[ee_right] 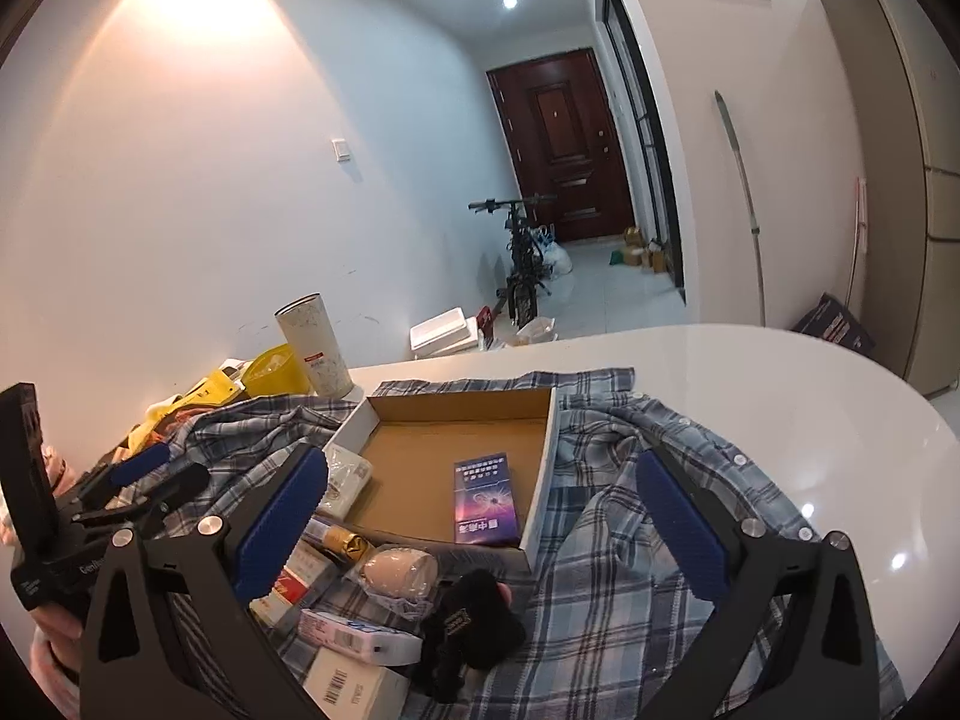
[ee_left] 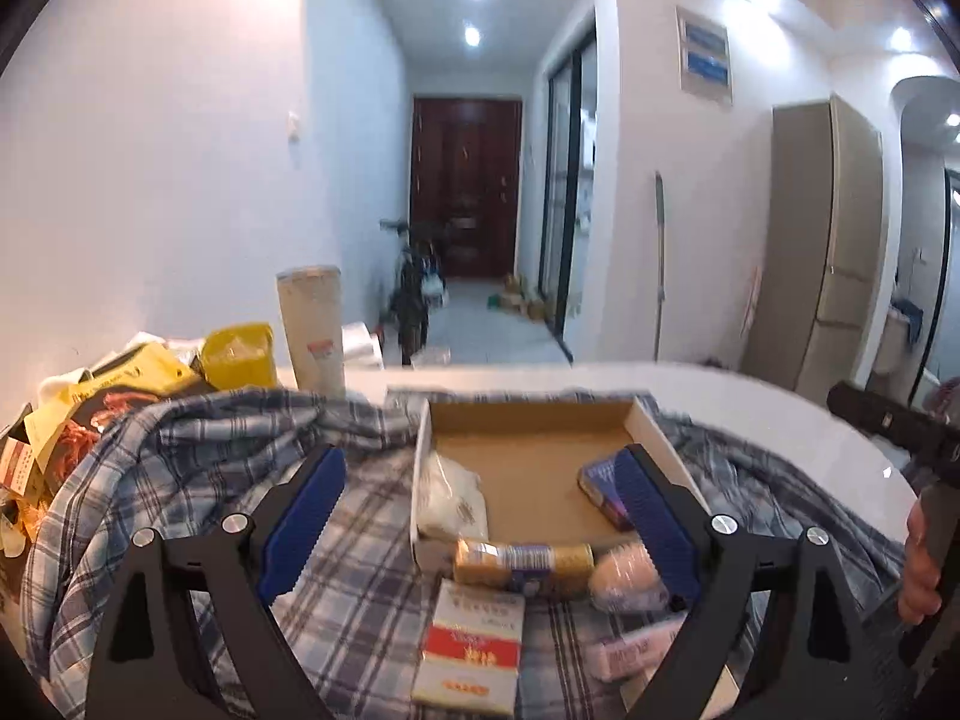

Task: Organize objects
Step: 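Lower the purple-and-blue box into the cardboard box and open the right gripper, then grasp the red-and-white carton beside the box with the left gripper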

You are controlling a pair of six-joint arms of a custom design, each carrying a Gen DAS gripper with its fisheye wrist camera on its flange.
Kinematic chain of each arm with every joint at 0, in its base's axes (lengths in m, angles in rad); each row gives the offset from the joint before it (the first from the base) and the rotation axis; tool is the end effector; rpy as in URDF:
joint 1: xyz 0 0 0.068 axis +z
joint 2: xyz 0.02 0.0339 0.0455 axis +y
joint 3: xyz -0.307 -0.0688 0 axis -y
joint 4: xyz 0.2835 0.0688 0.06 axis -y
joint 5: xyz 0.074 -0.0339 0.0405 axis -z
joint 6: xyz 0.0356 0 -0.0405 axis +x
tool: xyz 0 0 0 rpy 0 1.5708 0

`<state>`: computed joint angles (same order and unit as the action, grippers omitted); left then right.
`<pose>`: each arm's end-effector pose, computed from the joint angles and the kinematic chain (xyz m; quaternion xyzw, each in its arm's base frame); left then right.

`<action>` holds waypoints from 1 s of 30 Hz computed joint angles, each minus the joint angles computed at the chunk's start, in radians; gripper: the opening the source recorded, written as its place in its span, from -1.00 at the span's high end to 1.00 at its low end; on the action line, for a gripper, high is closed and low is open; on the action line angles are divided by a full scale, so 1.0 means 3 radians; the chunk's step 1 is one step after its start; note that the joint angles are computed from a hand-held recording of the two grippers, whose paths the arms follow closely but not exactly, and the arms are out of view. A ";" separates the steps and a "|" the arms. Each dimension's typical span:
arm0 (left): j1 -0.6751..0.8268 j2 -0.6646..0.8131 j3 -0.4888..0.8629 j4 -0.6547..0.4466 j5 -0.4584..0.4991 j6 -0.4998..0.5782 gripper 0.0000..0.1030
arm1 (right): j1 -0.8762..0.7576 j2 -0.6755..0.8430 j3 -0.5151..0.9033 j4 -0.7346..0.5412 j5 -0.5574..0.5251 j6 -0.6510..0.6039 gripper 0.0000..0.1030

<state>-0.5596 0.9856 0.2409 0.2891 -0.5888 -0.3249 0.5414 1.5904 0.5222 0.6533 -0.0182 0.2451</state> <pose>0.1737 -0.0855 0.1758 -0.0574 0.8244 0.0058 0.5630 0.2700 0.1631 0.1567 -0.1285 0.8276 0.2164 0.5017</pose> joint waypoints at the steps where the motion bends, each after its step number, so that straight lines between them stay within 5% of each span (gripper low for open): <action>1: 0.0056 -0.0009 -0.0041 0.0083 0.0084 0.0028 -0.81 | -0.0008 0.0034 -0.0011 0.0058 0.0023 -0.0016 -0.99; 6: 0.0283 0.0104 -0.0370 0.0718 0.0240 -0.0070 -1.00 | -0.0109 0.0297 -0.0048 0.0425 -0.0107 -0.0026 -0.99; 11: 0.0602 0.0523 0.0031 -0.0062 0.0569 -0.0183 -1.00 | -0.0122 0.0520 -0.0053 0.0720 0.0060 -0.0079 -0.99; 14: 0.0777 0.0648 0.0104 -0.0229 0.1017 -0.0270 -1.00 | -0.0139 0.0546 -0.0026 0.0687 0.0020 -0.0107 -0.99; 17: 0.0810 0.0724 0.0128 -0.0276 0.1139 -0.0303 -1.00 | -0.0152 0.0532 -0.0016 0.0628 -0.0033 -0.0129 -0.99; 23: 0.0388 0.0753 0.0163 -0.0348 0.0545 -0.0246 -1.00 | -0.0187 0.0510 0.0006 0.0493 -0.0272 -0.0094 -0.99; 30: 0.0235 0.1221 0.0423 -0.0576 0.0496 -0.0190 -1.00 | -0.0141 0.0511 -0.0012 0.0520 -0.0124 -0.0125 -0.99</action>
<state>-0.4893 1.3518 0.3678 0.1163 -0.4399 -0.3819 0.4991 1.7438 0.5185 0.8092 -0.0553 0.2077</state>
